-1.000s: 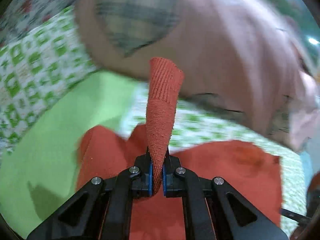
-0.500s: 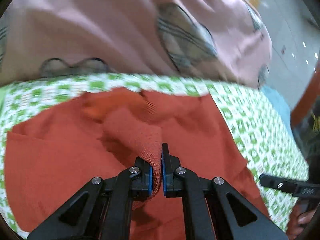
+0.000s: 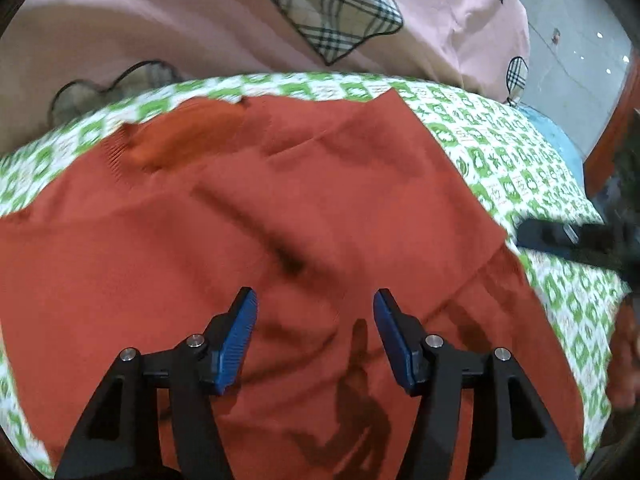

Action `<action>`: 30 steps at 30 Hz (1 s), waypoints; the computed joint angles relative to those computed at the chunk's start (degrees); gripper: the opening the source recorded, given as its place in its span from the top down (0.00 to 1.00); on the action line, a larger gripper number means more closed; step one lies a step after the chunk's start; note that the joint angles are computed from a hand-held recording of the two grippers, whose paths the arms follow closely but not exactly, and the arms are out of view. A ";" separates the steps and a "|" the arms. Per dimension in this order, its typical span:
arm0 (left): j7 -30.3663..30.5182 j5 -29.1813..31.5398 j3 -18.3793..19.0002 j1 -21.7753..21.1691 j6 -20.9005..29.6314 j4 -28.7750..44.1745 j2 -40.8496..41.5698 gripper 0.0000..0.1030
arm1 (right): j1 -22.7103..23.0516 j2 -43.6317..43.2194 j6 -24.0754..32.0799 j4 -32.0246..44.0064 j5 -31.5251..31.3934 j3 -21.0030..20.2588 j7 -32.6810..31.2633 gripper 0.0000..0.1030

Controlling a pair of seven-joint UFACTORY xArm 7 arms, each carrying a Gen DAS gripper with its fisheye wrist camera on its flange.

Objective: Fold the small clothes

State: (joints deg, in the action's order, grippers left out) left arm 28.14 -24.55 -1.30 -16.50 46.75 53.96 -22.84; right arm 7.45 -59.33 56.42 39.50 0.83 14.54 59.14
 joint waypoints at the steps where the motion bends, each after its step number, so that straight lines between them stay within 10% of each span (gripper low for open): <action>1: 0.03 0.55 0.94 0.93 1.07 -1.04 -1.84 0.40 | 0.24 1.81 -1.71 0.37 -0.03 -0.11 -0.84 0.58; 8: -2.49 10.15 5.52 11.86 4.03 -7.58 -10.93 0.39 | 2.75 19.19 -11.52 7.86 -1.21 -1.07 -9.19 0.58; 17: -9.78 17.81 8.36 21.95 -0.18 -5.96 -2.75 0.38 | 4.60 37.09 -10.73 18.39 -4.67 -2.35 -17.48 0.64; 19: -10.16 17.60 8.17 22.15 -1.06 -5.63 -1.81 0.38 | 5.56 37.08 -11.85 17.88 -3.17 -3.37 -18.56 0.88; 30: -18.84 16.83 6.44 22.46 -2.05 -2.57 1.80 0.45 | -2.64 11.13 -15.33 2.27 -5.17 -0.79 0.91 0.90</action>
